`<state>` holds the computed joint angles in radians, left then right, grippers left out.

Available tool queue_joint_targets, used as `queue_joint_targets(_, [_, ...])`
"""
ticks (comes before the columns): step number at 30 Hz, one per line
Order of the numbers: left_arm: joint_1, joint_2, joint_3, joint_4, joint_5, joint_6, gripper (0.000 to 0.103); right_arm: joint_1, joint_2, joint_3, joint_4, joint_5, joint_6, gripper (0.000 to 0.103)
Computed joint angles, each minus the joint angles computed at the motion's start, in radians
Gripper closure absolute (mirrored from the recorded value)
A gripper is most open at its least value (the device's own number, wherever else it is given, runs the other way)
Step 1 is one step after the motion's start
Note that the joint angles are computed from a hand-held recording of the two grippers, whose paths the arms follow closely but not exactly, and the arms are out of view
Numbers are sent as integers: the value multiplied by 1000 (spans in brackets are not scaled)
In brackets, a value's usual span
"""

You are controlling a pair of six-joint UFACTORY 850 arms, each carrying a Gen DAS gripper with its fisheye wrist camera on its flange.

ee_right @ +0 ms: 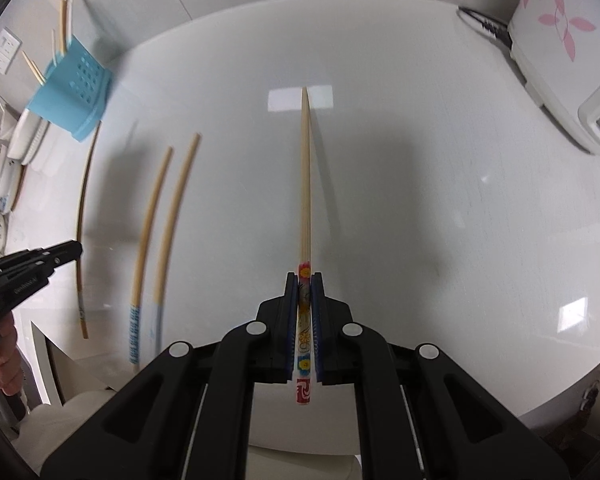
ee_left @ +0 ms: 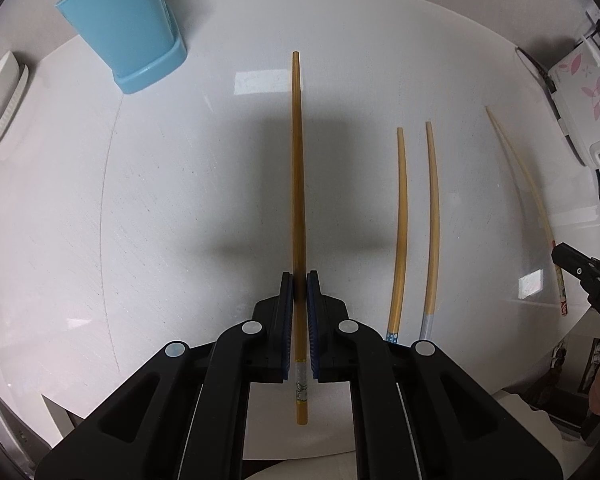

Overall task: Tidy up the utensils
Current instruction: 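Lift both chopsticks and carry them toward the blue holder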

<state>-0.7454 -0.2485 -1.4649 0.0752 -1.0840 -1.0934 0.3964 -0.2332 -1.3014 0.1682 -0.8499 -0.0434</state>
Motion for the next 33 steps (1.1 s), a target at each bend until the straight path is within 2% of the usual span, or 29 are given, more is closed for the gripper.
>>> queue_joint_targets(3, [-2, -8, -19, 15, -4, -10, 97, -3, 10, -7, 23, 18, -17, 97])
queue_joint_targets(14, [-13, 81, 6, 98, -21, -75, 97, -11, 11, -67, 93, 50, -89, 97])
queue_joint_targets(33, [36, 110, -38, 315, -14, -207, 97, 77, -36, -209, 186, 126, -198, 97])
